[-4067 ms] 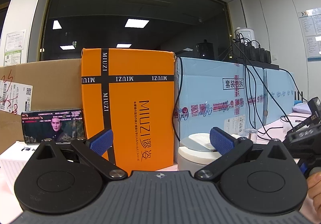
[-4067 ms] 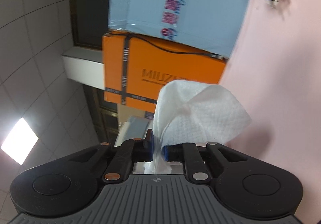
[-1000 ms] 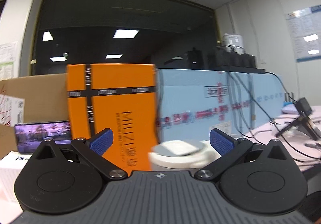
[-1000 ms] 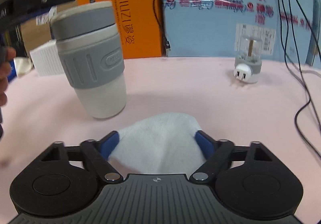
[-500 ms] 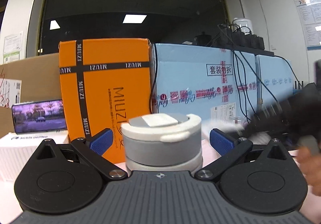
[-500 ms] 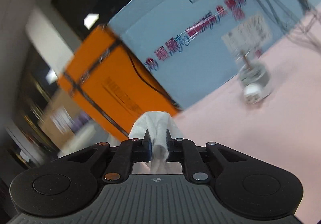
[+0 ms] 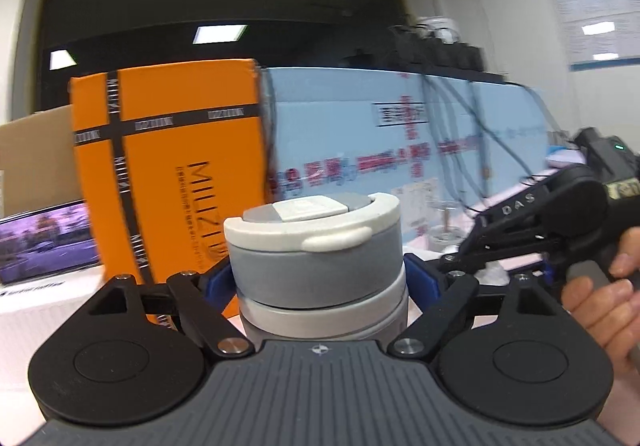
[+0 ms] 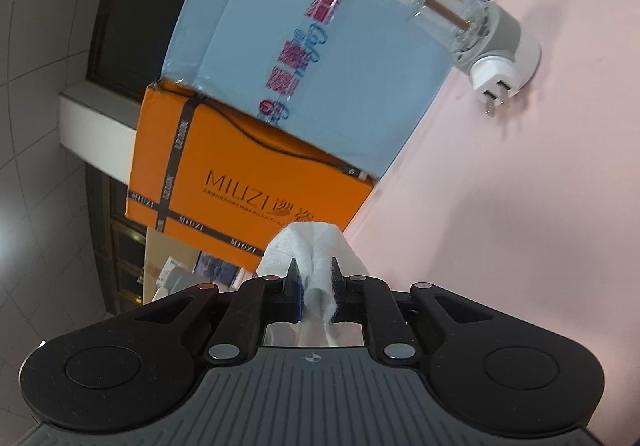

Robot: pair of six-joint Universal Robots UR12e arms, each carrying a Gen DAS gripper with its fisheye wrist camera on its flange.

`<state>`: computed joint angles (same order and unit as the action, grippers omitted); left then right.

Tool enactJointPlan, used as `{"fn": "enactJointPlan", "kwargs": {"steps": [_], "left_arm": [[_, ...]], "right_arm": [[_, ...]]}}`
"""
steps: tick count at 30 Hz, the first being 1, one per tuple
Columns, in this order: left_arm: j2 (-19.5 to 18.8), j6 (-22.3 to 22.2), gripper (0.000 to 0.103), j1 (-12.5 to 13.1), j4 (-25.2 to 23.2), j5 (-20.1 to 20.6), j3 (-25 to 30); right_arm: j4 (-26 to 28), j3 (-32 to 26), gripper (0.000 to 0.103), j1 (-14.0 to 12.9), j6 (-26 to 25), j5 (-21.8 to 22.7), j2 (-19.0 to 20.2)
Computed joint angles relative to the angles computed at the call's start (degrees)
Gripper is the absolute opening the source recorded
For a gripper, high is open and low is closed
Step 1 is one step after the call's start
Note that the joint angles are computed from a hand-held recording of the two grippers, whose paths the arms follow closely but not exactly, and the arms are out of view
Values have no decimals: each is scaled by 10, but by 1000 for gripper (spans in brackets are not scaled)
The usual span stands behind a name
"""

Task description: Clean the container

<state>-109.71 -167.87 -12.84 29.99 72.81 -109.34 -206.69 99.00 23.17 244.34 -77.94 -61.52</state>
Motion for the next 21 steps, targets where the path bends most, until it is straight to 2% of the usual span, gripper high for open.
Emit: {"fn": "enactJointPlan", "kwargs": {"steps": [4,7,9,12,13,17,19,21], "left_arm": [[1,21,82,35,-34,-119,9],[-2,23,83,49,-47,-167,16],[-4,15,83,50,-38,-170,15],[-7,4,92,47,-10,-160,13],[-6,2,103,47,-3,-159,12],[-6,-17,103,44,48,-154,9],[-7,-51,103,44,90,-142,9],[-9,-92,103,42,130,-110,11]], "right_arm": [[-17,0,10,-1,15,5,4],[-39,0,10,-3,46,13,10],[-67,0,10,-6,74,23,15],[-117,-4,10,-7,92,31,23],[-133,-6,10,-8,97,33,26],[-211,-18,10,-12,141,59,43],[-243,-27,10,-15,161,76,51],[-263,-34,10,-17,178,91,57]]}}
